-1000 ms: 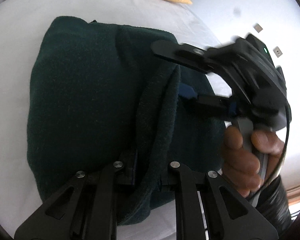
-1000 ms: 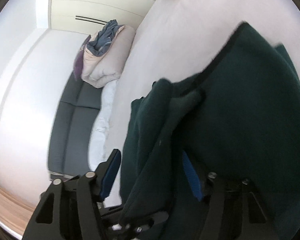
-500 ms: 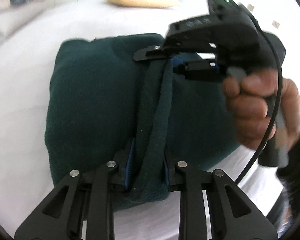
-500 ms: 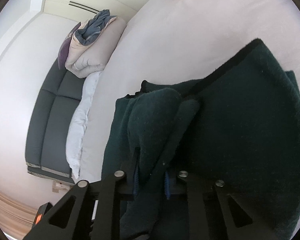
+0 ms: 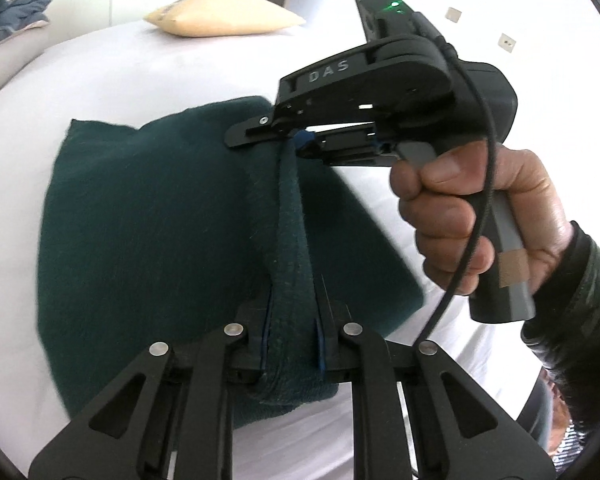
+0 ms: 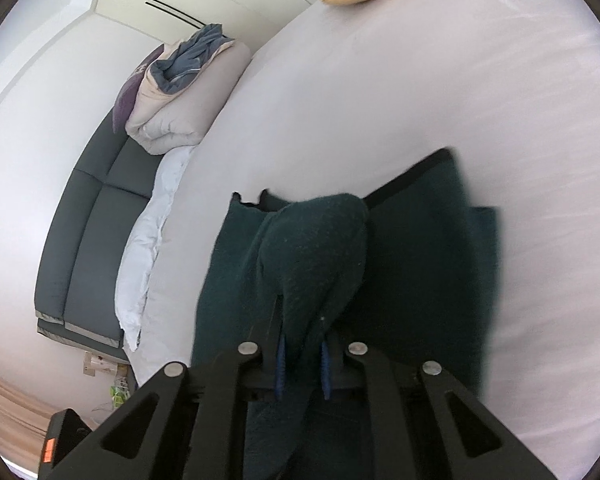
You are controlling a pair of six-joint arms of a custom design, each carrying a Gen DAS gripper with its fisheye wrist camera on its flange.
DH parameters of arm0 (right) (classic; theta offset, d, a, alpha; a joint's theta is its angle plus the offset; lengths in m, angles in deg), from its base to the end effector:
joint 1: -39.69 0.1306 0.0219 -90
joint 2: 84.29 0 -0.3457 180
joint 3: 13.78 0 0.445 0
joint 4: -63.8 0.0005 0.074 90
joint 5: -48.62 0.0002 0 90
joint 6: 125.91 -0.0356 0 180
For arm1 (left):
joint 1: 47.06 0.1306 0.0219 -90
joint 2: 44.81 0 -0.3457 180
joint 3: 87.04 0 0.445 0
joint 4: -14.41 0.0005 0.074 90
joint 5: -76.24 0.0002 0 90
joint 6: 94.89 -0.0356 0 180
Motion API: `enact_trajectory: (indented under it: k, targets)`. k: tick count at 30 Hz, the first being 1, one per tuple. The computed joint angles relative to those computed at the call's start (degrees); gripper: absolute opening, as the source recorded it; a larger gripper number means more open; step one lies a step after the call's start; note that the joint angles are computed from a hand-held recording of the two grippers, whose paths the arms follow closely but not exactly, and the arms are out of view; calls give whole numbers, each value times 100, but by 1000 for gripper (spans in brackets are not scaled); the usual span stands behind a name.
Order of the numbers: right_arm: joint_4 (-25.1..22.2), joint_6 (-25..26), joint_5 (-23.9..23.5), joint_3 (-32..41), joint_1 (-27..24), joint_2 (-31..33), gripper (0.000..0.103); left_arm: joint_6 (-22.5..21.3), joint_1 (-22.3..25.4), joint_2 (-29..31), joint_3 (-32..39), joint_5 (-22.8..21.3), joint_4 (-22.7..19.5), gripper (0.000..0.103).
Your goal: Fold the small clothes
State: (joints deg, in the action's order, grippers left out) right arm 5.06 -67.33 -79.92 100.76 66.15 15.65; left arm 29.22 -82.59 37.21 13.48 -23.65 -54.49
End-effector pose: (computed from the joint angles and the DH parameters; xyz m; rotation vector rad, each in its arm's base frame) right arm 0.5142 0.2801 0.5122 -0.2574 2.4772 1.2581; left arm 0.3819 -0.2658 0.5300 -0.0461 2.4604 -0.3309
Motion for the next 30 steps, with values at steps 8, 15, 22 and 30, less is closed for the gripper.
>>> enact_trajectory:
  k: [8,15,22,30]
  targets:
    - [-551,538,-138,91,-483,48,14,-181,-63,435,350,179,213,14]
    - [-785,643,-179,98,-620,190,16,-57,-188,392,57,249,296,24]
    - [-563,595,-13,-486,-632,-408,43,89,-228,-1078,-1045,703,787,70]
    - [-697,766,696,-1490,-330,-1647,55,129,697,-1834,-1684,352,565,70]
